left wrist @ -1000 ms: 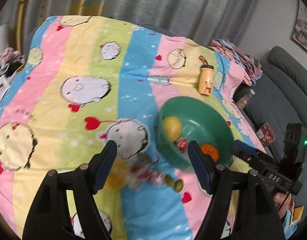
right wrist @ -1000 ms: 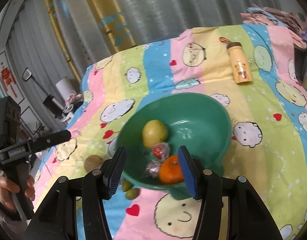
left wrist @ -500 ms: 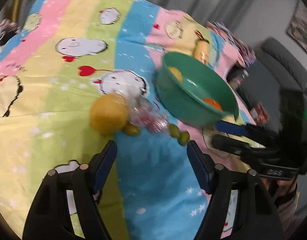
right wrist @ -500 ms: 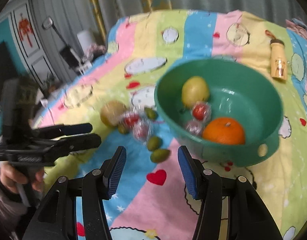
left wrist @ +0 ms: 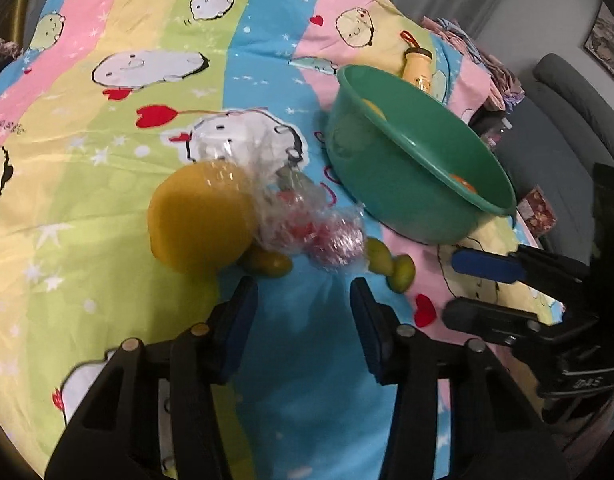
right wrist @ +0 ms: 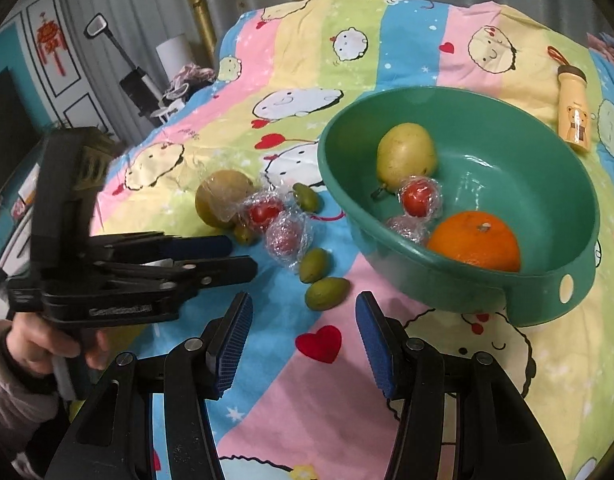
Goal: Organize fruits
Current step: 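Move the right gripper to a small green lime and close on it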
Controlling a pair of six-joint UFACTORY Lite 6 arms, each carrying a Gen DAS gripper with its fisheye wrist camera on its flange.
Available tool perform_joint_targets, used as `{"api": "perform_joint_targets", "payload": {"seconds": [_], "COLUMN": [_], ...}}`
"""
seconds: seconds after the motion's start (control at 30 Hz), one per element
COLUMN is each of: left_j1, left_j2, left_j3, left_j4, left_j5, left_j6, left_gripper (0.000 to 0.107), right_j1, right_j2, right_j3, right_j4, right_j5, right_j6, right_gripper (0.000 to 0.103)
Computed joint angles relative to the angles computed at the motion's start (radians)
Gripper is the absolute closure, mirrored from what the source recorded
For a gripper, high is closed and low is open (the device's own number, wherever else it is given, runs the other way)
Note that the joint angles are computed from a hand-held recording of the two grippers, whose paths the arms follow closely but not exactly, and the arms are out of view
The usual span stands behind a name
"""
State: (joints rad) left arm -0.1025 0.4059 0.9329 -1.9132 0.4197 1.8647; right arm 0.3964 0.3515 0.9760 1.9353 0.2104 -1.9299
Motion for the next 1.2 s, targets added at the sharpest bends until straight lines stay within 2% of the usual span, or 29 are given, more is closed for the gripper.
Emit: {"api": "perform_joint_targets", "payload": {"seconds": [0.1,0.23,0.4,0.5,0.57,0.67,0.77,1.0,1.2], "left_j1": [0.007,0.036,-0.019,-0.015,0.003,0.02,0.004,-0.024,0.015], "left_j2": [0.018,0.062,0.058,0.065,0.073,0.082,0.072,0.002,-0.073], "left_j3": [0.013,0.06,0.073,0.077,0.082,0.084,0.074,0.002,-0.084], "left_j4": [-0.057,-0.015,-0.041,-0.064,-0.047,-0.03,-0.075,-0.059,0.018], "left_j5": [0.0,0.05,-0.05,-0.064,-0.065,-0.045,-0.067,-0.088,-0.032], "left_j6": [0.063,0.022,0.053,0.086,0.079,0.066,0.121,0.174,0.119], "left_gripper": [0.059,0.059,0.062,0.073,0.088,0.086,0.086,0.086,0.086], "right_j1": [-0.003,0.001,0.008,0.006,0.004,0.0,0.0,-0.007,0.012], "right_j2": [0.0,0.019,0.032,0.037,0.041,0.054,0.062,0.069,0.094], "right_j3": [-0.001,0.018,0.028,0.034,0.037,0.047,0.053,0.058,0.077], "right_j4": [0.009,-0.016,-0.038,-0.052,-0.063,-0.091,-0.104,-0.125,-0.132], "right_j5": [0.009,0.006,-0.004,-0.007,-0.002,0.001,0.001,0.011,-0.009], "right_j6": [-0.008,0.022,0.046,0.061,0.072,0.099,0.112,0.132,0.147], "right_gripper": [0.049,0.049,0.049,0.049,0.049,0.049,0.049,0.048,0.049]}}
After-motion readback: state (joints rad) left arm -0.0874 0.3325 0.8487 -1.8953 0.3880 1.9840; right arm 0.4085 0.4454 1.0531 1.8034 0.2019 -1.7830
